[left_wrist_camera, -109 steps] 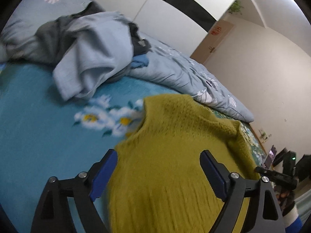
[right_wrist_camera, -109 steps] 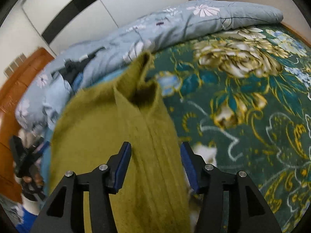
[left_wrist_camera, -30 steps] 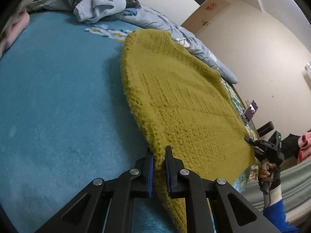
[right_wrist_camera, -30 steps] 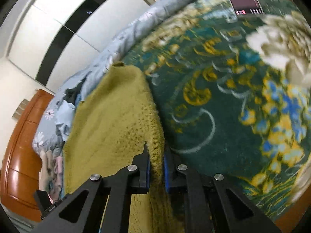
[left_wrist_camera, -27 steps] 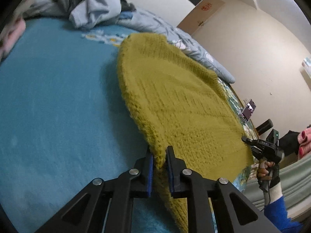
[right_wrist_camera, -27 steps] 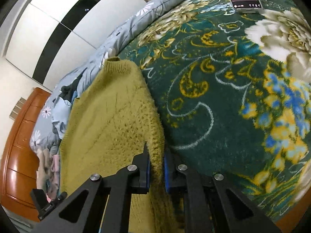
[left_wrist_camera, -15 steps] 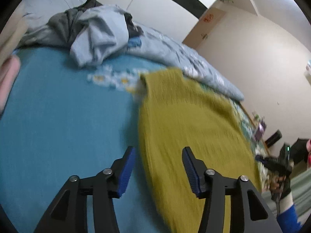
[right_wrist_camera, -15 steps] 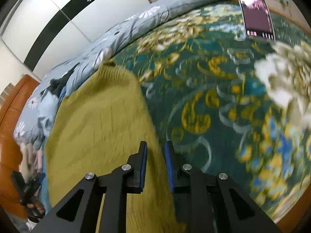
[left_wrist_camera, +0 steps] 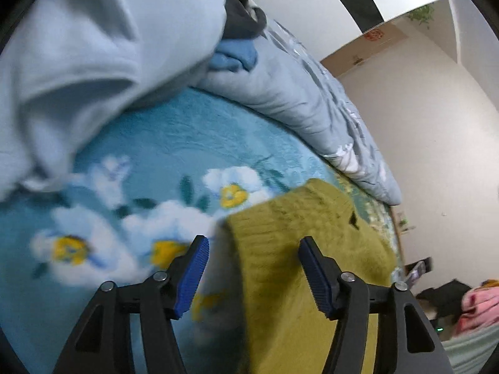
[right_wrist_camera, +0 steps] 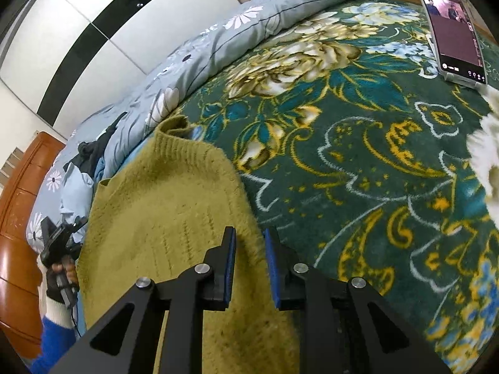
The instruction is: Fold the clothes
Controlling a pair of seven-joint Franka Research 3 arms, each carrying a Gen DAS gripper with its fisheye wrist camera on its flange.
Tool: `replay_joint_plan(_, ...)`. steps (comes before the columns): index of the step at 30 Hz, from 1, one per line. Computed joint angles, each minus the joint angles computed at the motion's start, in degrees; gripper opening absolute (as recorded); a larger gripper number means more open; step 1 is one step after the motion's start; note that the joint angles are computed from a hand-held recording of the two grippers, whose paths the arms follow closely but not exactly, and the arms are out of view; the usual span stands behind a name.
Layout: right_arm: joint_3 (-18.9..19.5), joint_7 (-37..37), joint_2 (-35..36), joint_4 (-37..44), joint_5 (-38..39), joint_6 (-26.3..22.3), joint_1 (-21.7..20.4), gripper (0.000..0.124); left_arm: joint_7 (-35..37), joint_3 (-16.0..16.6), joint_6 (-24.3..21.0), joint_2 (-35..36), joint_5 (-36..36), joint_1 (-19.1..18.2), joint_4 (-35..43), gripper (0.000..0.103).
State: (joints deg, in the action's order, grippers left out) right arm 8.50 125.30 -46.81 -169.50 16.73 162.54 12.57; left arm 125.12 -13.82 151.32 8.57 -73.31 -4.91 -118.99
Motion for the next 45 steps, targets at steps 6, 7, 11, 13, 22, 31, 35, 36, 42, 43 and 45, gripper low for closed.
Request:
replay_joint_plan(6,-2.0,-1.6,1.2,-0.1,1.1,1.3,0.6,0.019,13.8,-1.3,0.1,-4.4,-4.1,-2.6,-2.2,0.007)
replay_joint_plan(7,-2.0,-1.7,1.4,0.1,1.2,1.4,0.5,0.019,16.8,-1.4,-0.3,-5.6,-5.3,-3.4,-3.1,0.007)
replay_joint_plan(11,-1.9,-2.9,3.5,1.8,1.1,1.8,0.6,0.019,23.7,-1.5,-1.8,-9.9,-3.6,-7.7,-6.4,0.007)
replay_joint_plan(13,-1.9,-3.6,5.0,2.9,1.2,2.2,1.0,0.019,22.6,-1.9,0.4,-9.8,0.9,-10.0,-6.9,0.007)
replay_joint_plan(22,-1.3,-6.6,13.8,10.8,0.0,3.4,0.5,0.019,19.2,-1.4,1.5,-7.7,0.3,-11.5,-5.8,0.028)
replay_joint_plan(31,-8.8,-17.7,28.4,24.4,8.5,8.8,7.3,0.023,21.0,-1.2,3.0,-5.2,-3.7,-10.5,-1.5,0.046)
replay_joint_plan(35,-14.4,-28.5,35.9,31.8,22.0,9.2,13.2,0.025,20.0,-1.3,3.5,-4.0,-3.1,-9.6,0.1,0.046)
replay_joint_plan(36,-14.8,-30.5,37.5,33.6,24.7,8.7,13.6,0.025,19.6,-1.3,3.7,-3.8,-2.6,-9.4,0.4,0.046)
replay_joint_plan(42,-12.8,-33.9,45.9,42.0,29.8,2.8,9.7,0.025,16.3,-1.5,4.2,-1.6,-1.2,-7.6,2.7,0.046)
replay_joint_plan(43,-12.2,-35.3,46.8,43.0,31.3,1.9,9.0,0.025,15.8,-1.5,3.9,-1.0,-1.4,-7.1,3.3,0.046)
replay_joint_plan(45,-10.8,-37.7,48.8,45.0,34.4,0.9,7.5,0.025,14.8,-1.6,3.1,0.3,-2.5,-5.9,4.4,0.046)
